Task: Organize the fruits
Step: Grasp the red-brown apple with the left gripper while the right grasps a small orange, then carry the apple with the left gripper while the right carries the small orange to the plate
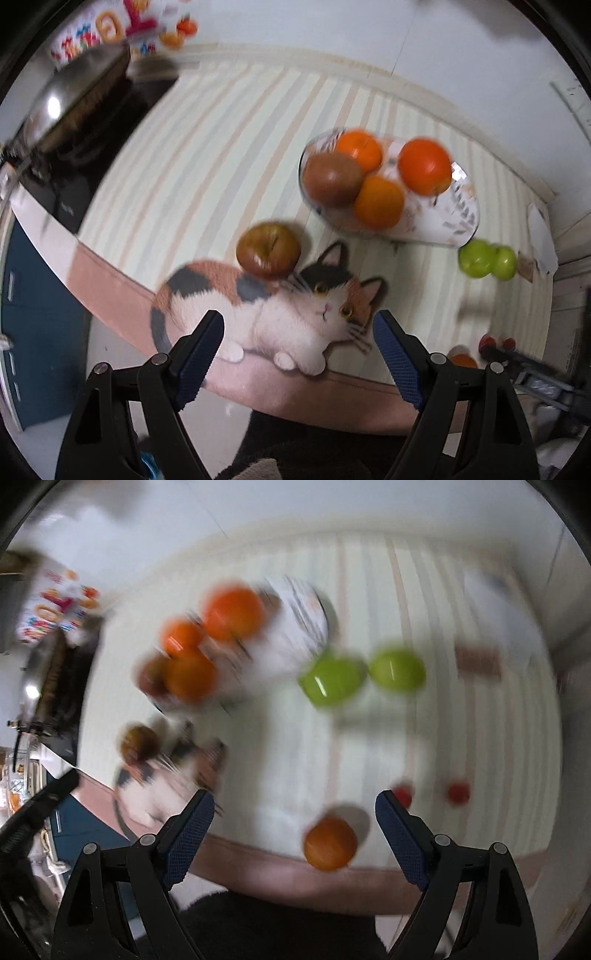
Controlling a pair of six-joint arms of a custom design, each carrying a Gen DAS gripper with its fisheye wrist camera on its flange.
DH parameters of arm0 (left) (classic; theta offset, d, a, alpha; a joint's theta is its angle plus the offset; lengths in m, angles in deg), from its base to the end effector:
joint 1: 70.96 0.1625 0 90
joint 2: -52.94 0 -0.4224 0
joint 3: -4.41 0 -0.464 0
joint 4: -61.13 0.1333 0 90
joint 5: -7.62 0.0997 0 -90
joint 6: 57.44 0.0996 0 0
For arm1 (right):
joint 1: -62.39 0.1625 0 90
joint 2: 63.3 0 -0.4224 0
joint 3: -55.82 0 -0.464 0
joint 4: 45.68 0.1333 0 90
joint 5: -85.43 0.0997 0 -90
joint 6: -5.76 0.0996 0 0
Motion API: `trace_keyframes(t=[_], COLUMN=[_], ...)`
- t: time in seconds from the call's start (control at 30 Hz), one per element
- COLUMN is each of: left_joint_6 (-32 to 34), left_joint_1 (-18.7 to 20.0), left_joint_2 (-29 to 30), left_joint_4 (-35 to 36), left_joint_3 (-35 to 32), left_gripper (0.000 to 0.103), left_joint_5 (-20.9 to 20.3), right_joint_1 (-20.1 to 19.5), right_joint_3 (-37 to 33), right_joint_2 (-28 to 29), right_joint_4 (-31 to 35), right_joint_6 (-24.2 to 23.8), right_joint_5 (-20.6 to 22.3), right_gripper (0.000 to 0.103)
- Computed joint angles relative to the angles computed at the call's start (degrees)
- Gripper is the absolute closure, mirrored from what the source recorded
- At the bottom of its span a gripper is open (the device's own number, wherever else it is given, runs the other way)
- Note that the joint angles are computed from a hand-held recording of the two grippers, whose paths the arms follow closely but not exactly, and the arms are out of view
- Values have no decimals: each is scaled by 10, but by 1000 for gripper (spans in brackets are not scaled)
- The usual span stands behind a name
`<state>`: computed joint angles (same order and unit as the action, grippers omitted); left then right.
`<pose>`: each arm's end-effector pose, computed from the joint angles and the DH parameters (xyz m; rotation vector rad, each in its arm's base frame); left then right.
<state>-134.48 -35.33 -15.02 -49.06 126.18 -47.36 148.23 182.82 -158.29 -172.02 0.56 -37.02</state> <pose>-0.2713 -0.4288 0.0564 -0.2415 2.3406 -0.3824 0.0461 -0.4670 0.2611 -0.0049 -2.5712 0.0358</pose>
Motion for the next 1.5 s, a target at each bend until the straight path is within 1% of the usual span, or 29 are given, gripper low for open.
trace_keyframes(t=[0.1, 0.17, 0.2, 0.23, 0.27, 0.3, 0.33, 0.37, 0.47, 0.53, 0.67, 0.77, 0.83, 0.87, 0.9, 0.93, 0.97, 1.07, 1.17, 1.27, 1.3, 1.37, 1.47, 1.5], left_joint_6=[-13, -16, -22, -25, -26, -26, -28, -24, -7, 18, 72, 105, 129, 136, 139, 141, 138, 130, 123, 119, 118, 122, 126, 122], left_joint_1=[7, 16, 21, 25, 29, 34, 39, 44, 70, 89, 132, 154, 169, 173, 175, 176, 174, 162, 145, 123, 116, 106, 98, 90], left_joint_2=[-1, -3, -6, -7, -9, -9, -8, -7, 1, 9, 28, 44, 57, 62, 66, 68, 71, 75, 78, 79, 80, 89, 111, 118], left_joint_4=[-7, -15, -18, -17, -22, -24, -20, -20, -12, -12, -29, -44, -59, -64, -66, -70, -67, -57, -69, -89, -102, -120, -118, -109], left_joint_3=[12, 17, 20, 20, 22, 22, 19, 18, 3, -8, -29, -42, -51, -53, -54, -54, -54, -52, -41, -24, -17, -12, -19, -23], left_gripper=[21, 21, 21, 21, 21, 21, 21, 21, 21, 21, 21, 21, 21, 25, 32, 36, 36, 36, 37, 37, 37, 37, 36, 36], left_joint_5=[-4, -12, -15, -15, -15, -13, -10, -8, 3, 10, 3, -6, -19, -22, -21, -22, -16, -7, -25, -51, -65, -86, -89, -75], right_joint_1=[-57, -80, -88, -93, -95, -89, -83, -79, -65, -46, -16, -3, 4, 7, 9, 10, 14, 15, 12, 3, 7, 1, -5, -8], right_joint_3=[3, 9, 12, 18, 22, 33, 38, 44, 49, 44, 27, 14, 5, 2, -2, -5, -13, -16, -17, -19, -25, -31, -32, -33], right_joint_2=[20, 26, 29, 31, 31, 31, 34, 36, 49, 67, 113, 146, 169, 177, 185, 192, 203, 208, 204, 191, 198, 187, 181, 181], right_joint_4=[42, 50, 51, 50, 46, 27, 9, -3, -23, -38, -70, -89, -98, -99, -98, -97, -94, -94, -87, -69, -64, -47, -35, -32], right_joint_6=[29, 35, 34, 31, 24, 9, -4, -19, -36, -44, -50, -56, -61, -61, -59, -59, -54, -56, -56, -60, -55, -62, -69, -68], right_joint_5=[13, 19, 18, 15, 11, -3, -14, -17, -21, -24, -22, -27, -34, -37, -39, -42, -44, -45, -43, -38, -38, -37, -38, -37], right_gripper=[12, 13, 18, 28, 33, 38, 45, 45, 45, 45, 45, 45, 45, 45, 45, 45, 45, 45, 45, 45, 45, 45, 45, 45])
